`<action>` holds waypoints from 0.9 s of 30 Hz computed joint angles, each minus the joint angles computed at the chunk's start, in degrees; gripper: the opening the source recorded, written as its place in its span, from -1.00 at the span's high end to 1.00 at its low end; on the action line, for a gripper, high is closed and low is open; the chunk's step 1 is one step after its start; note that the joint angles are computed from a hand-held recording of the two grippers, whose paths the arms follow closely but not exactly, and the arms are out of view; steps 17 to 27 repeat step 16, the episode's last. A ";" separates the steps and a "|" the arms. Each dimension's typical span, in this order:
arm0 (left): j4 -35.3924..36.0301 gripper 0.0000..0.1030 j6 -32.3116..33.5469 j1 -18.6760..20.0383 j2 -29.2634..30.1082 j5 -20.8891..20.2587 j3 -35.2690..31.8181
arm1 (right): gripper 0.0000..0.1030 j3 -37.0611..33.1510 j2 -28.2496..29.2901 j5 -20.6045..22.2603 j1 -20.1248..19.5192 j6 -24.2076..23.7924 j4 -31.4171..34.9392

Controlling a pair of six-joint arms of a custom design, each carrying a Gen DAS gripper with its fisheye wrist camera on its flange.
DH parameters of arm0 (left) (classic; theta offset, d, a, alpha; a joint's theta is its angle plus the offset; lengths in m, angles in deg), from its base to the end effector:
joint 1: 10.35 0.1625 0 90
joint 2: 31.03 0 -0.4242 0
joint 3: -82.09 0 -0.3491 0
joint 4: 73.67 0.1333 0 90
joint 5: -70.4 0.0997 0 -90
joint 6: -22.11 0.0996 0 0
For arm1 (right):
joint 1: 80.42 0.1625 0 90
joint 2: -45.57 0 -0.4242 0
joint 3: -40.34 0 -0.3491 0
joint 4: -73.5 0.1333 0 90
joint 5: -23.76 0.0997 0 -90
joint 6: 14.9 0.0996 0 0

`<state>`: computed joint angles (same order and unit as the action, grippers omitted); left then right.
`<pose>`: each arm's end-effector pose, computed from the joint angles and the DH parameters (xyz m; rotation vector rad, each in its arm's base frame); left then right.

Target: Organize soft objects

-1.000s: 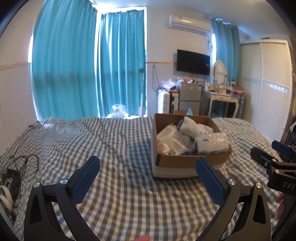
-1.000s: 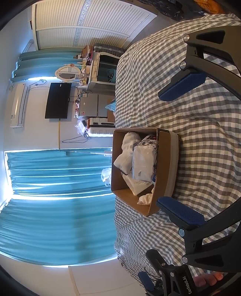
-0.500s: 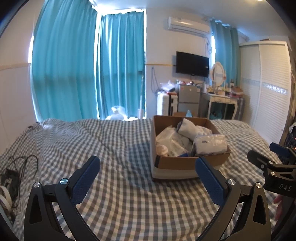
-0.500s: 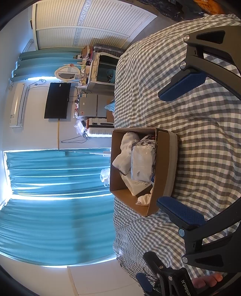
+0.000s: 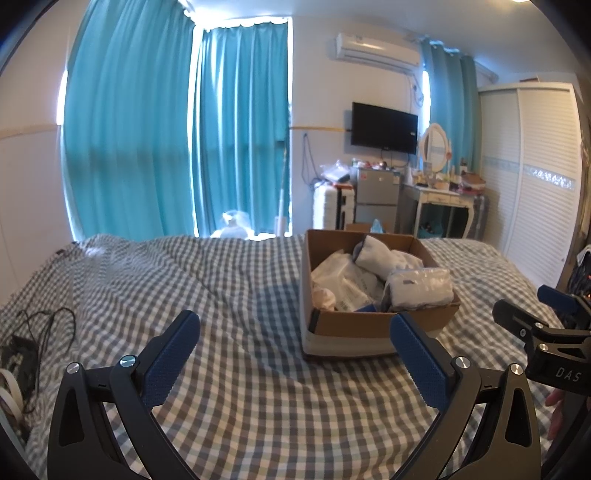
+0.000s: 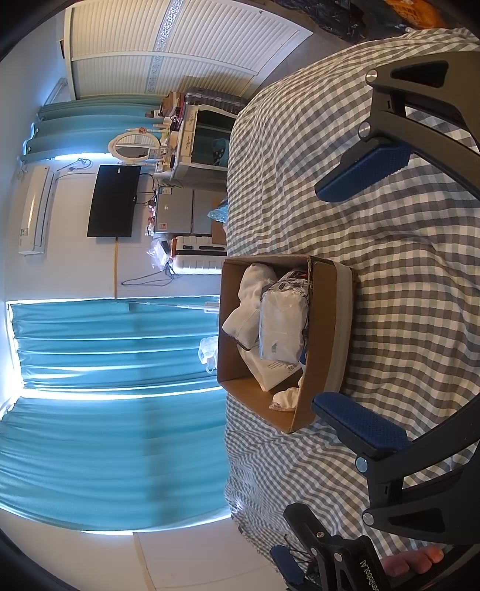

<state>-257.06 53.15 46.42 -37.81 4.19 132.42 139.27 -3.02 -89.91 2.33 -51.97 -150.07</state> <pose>-0.2978 -0.7711 -0.0105 1.1267 2.2552 -1.1756 0.0161 -0.6127 0.3001 0.1442 -1.8887 1.3848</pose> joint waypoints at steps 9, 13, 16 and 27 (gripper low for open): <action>-0.80 -1.00 -0.04 -0.14 0.07 0.37 0.26 | -0.99 -0.07 0.13 -0.06 -0.02 -0.20 -0.16; -1.51 -1.00 -0.67 -0.23 -0.21 0.38 0.91 | -0.99 0.00 0.22 -0.02 -0.11 -0.08 -0.25; -0.87 -1.00 -1.00 -0.25 -0.38 0.36 1.08 | -0.99 0.16 0.19 -0.10 -0.14 0.17 -0.25; -0.87 -1.00 -1.00 -0.25 -0.38 0.36 1.08 | -0.99 0.16 0.19 -0.10 -0.14 0.17 -0.25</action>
